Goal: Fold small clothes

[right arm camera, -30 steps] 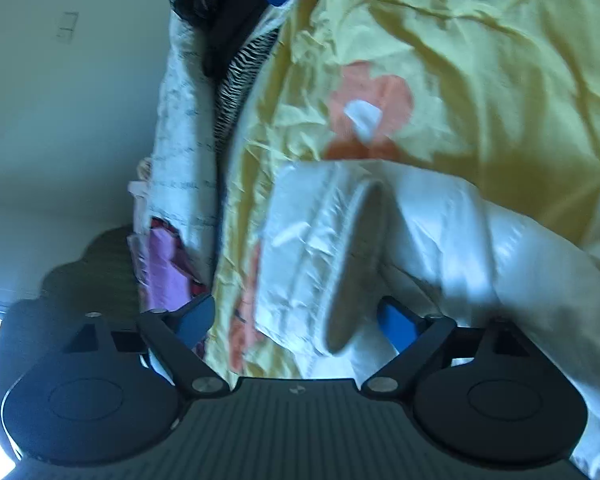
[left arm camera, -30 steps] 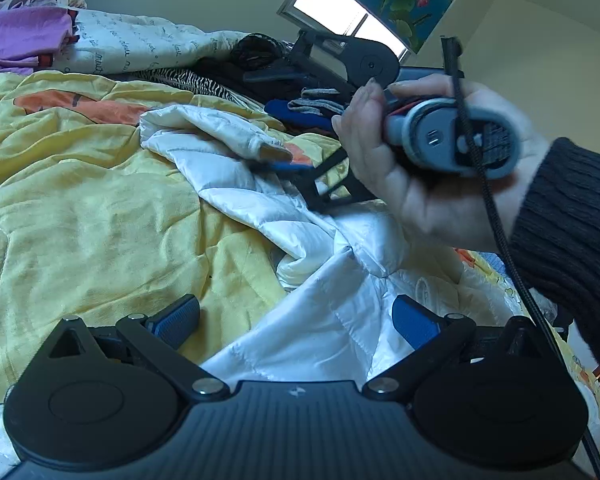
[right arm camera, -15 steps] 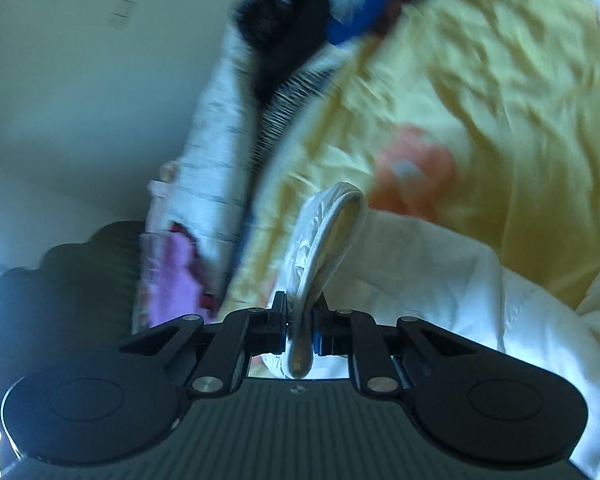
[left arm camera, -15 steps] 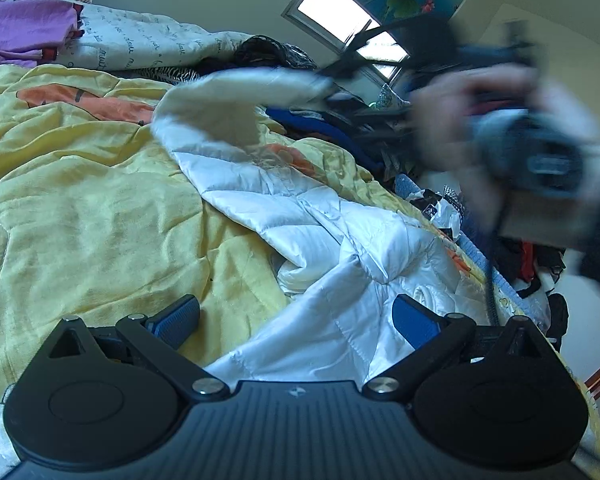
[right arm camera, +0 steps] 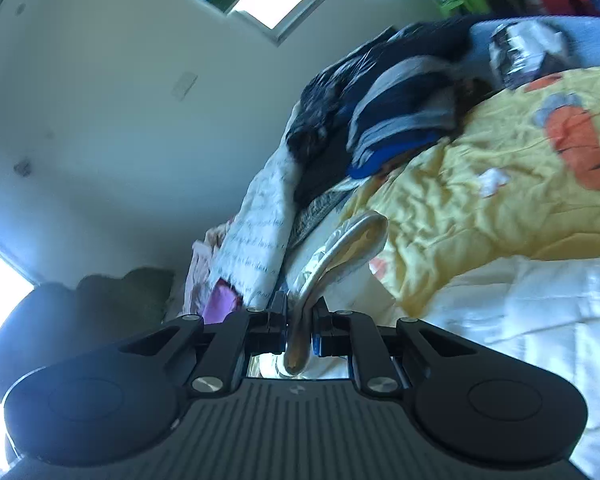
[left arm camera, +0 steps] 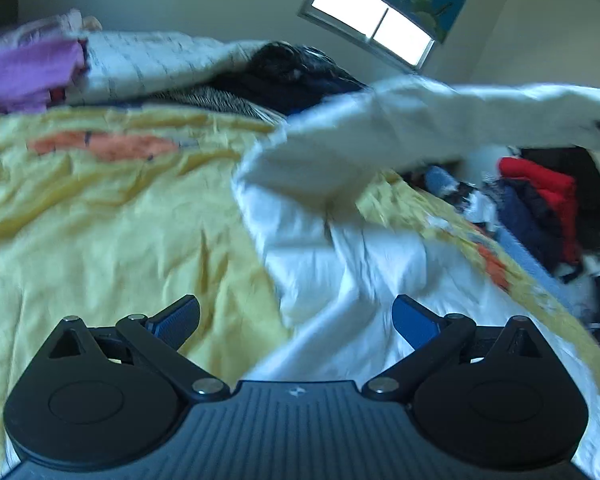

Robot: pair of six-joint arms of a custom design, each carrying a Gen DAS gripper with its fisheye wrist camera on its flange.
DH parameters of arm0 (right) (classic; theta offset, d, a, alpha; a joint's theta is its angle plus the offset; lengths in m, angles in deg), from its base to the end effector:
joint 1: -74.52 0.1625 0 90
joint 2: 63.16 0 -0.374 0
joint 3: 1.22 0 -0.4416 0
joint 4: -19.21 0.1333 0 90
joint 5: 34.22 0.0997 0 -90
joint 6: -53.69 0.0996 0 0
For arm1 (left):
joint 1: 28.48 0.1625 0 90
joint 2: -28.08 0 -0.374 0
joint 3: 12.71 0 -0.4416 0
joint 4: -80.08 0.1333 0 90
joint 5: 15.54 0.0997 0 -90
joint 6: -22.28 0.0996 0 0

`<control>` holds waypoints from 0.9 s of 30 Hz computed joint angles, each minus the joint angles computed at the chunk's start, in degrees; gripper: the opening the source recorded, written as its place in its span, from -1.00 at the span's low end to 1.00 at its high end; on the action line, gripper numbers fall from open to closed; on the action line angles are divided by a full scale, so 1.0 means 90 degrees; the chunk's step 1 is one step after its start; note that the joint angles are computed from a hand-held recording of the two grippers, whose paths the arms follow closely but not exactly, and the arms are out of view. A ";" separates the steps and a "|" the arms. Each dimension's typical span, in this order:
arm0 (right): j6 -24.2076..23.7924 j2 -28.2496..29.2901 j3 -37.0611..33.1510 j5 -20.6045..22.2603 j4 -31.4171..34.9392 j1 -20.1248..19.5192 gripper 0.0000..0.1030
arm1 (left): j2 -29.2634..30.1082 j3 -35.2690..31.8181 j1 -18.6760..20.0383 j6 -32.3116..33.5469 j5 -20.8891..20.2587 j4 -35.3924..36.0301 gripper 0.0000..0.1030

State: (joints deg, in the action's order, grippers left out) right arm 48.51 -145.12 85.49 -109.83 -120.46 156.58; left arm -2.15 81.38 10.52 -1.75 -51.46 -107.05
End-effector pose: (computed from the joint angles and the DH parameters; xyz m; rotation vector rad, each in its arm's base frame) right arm 0.0694 -0.6469 0.4983 -0.0774 2.7586 -1.1716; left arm -0.3574 -0.5647 -0.0398 0.2036 2.4174 -1.3138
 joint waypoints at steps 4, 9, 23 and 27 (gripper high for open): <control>0.0013 -0.0307 0.0207 0.0492 -0.0205 -0.0134 -0.68 | 0.0577 -0.0929 0.0025 0.1256 0.0440 -0.0256 0.70; -0.0119 -0.1021 0.0600 0.1099 -0.0280 -0.0494 -0.68 | 0.0423 -0.0988 0.0034 0.0835 0.0584 0.0636 -0.37; 0.0729 -0.3259 0.3058 0.2004 -0.0585 -0.4181 -0.68 | 0.1387 -0.1088 -0.0506 0.3597 0.1283 0.0016 -0.86; 0.0529 -0.3309 0.3215 0.2462 -0.0426 -0.4386 -0.66 | 0.1747 -0.1377 -0.0526 0.4770 0.1546 -0.0577 -0.86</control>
